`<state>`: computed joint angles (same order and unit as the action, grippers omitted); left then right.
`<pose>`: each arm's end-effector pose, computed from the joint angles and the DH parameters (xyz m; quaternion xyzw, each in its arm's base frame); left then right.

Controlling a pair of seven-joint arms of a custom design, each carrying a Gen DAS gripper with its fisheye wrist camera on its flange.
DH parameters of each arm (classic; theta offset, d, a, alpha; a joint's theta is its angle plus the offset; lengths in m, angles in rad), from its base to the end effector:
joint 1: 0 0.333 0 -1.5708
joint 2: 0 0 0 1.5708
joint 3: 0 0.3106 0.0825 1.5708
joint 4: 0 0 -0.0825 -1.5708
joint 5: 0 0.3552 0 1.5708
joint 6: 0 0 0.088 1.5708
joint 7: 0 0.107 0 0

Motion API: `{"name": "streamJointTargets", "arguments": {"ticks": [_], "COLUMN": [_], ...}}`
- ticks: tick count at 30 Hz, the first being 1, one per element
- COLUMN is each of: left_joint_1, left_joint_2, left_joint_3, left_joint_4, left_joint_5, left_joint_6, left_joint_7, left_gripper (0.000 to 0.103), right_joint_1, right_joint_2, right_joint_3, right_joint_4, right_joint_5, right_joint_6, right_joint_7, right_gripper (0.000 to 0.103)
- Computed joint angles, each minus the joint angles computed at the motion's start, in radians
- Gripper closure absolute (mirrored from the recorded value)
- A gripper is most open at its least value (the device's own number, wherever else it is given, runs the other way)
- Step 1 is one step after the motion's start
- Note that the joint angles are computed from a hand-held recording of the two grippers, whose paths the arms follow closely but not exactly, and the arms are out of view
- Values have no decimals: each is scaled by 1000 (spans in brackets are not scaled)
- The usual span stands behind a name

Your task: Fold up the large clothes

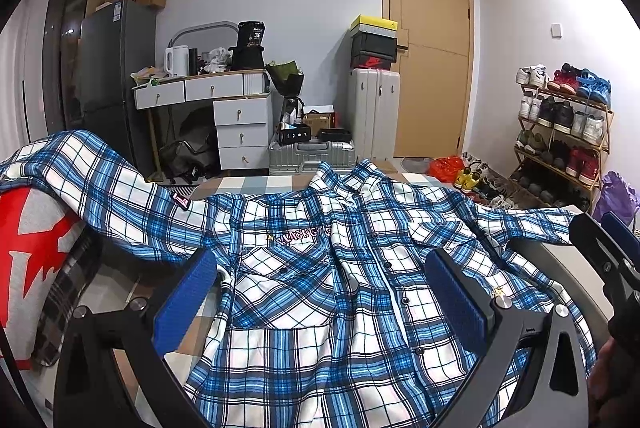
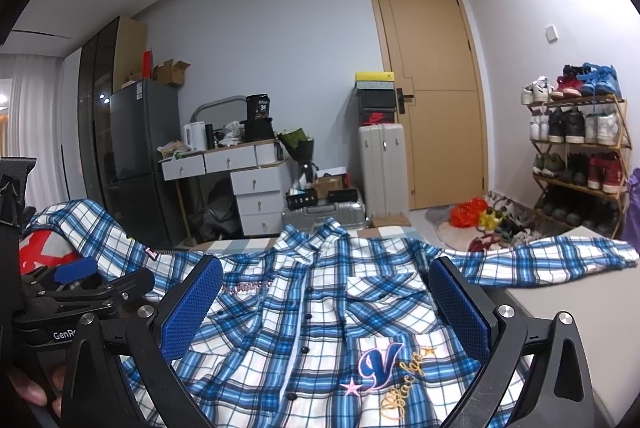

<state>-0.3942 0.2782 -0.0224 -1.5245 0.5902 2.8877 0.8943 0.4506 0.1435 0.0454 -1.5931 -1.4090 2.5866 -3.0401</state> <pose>0.5939 -0.2957 0.6262 -0.5273 0.6596 -0.4318 0.3168 0.5429 0.3119 0.6318 -0.4890 0.6120 -0.4192 0.4590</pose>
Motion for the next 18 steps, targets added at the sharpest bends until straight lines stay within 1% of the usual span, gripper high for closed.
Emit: {"name": "streamJointTargets", "arguments": {"ticks": [5,7,18], "left_joint_1": [-6,0,0], "left_joint_2": [-1,-2,-1], "left_joint_3": [7,0,-1], "left_joint_4": [0,-2,0], "left_joint_5": [9,1,7], "left_joint_6": [-7,-5,-16], "left_joint_7": [-22,-16,-16], "left_gripper": [1,1,1], "right_joint_1": [0,0,0], "right_joint_2": [3,2,2], "right_joint_3": [-1,-1,-2], "right_joint_4": [3,1,0], "right_joint_5": [1,5,10], "right_joint_6": [1,2,1], "right_joint_7": [0,-4,2], "right_gripper": [0,0,0]}}
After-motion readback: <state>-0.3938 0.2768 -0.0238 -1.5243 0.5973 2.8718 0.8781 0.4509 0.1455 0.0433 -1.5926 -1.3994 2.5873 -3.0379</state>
